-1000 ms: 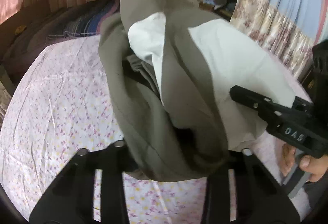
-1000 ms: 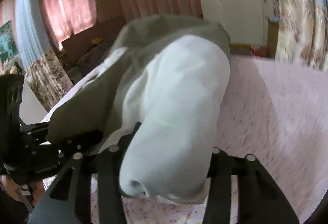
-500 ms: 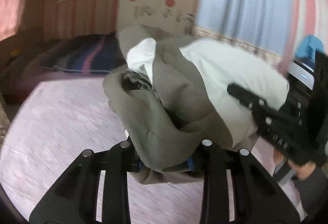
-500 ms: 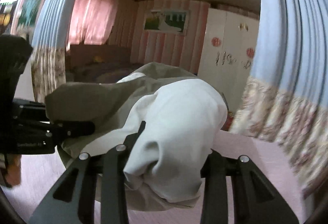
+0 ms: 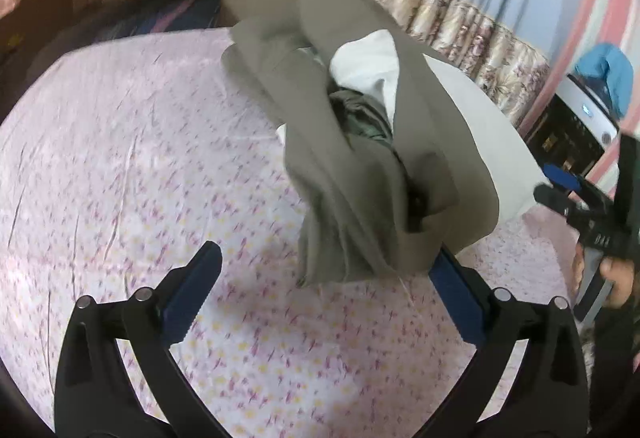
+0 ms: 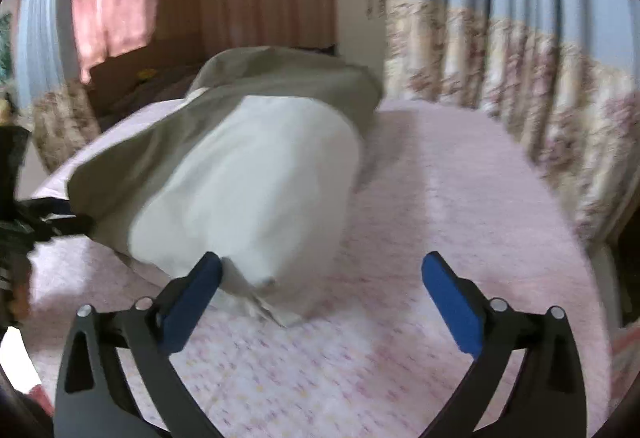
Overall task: Fold large clothes
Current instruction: 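Pull both open tools back from the folded jacket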
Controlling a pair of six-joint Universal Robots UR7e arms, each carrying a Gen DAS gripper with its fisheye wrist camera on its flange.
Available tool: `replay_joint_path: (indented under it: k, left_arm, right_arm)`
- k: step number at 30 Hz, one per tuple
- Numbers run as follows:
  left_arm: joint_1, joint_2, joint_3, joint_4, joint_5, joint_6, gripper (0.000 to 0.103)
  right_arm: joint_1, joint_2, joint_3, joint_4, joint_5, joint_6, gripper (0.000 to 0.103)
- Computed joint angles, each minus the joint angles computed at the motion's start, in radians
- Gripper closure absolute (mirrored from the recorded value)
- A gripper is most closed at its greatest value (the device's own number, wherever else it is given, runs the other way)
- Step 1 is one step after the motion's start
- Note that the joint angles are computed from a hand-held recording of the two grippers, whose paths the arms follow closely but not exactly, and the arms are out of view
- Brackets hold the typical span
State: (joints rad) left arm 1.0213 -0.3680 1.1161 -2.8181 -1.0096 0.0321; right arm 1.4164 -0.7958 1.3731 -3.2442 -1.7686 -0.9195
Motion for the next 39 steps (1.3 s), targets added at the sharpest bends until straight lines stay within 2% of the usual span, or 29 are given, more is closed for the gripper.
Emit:
replay_joint_path:
  k: [1,3,6,7,10,13,16,20,23,25,29,34,36,39]
  left_arm:
    - [-0.003,-0.016,0.022,-0.012,0.013,-0.001,0.003]
    - [-0.028,-0.053,0.085,-0.064,0.076,0.003,0.003]
    - [-0.063,-0.083,0.141,-0.15,0.195,0.034,0.003]
    - [-0.075,-0.088,0.148,-0.163,0.235,0.047,0.003]
    - [-0.094,-0.091,0.146,-0.154,0.332,0.05,0.003]
    - [-0.092,-0.086,0.128,-0.116,0.339,0.031,0.003]
    - [-0.095,-0.077,0.131,-0.129,0.367,0.039,0.003]
    - [-0.118,-0.046,0.129,-0.251,0.425,0.147,0.003]
    - [-0.139,-0.024,0.117,-0.359,0.457,0.24,0.003]
    - [-0.147,-0.019,0.113,-0.393,0.464,0.26,0.003]
    - [-0.158,-0.026,0.115,-0.418,0.457,0.25,0.003]
    - [-0.164,-0.062,0.13,-0.329,0.44,0.146,0.003]
    - [-0.168,-0.076,0.138,-0.286,0.439,0.091,0.003]
    - [-0.176,-0.081,0.142,-0.284,0.449,0.083,0.003]
  right_arm:
    - [0.009,0.002,0.026,-0.073,-0.018,-0.042,0.002]
    - [0.014,-0.009,0.067,-0.145,-0.002,-0.066,0.002]
    - [0.026,-0.023,0.095,-0.172,0.024,0.003,0.002]
    - [0.021,-0.024,0.077,-0.147,0.027,0.02,0.002]
    - [0.031,-0.023,0.082,-0.143,0.024,0.099,0.002]
    - [0.053,-0.001,0.069,-0.145,-0.036,0.123,0.002]
    - [0.074,0.028,0.053,-0.202,-0.076,0.139,0.002]
    - [0.11,0.045,0.021,-0.167,-0.172,0.208,0.002]
    - [0.129,0.058,0.015,-0.18,-0.209,0.189,0.002]
    - [0.137,0.055,0.024,-0.181,-0.218,0.182,0.002]
    - [0.148,0.022,0.039,-0.077,-0.231,0.256,0.002]
    - [0.154,-0.03,0.07,0.009,-0.207,0.333,0.002]
    - [0.156,-0.048,0.088,0.019,-0.185,0.33,0.002]
    - [0.161,-0.064,0.104,0.019,-0.173,0.322,0.002]
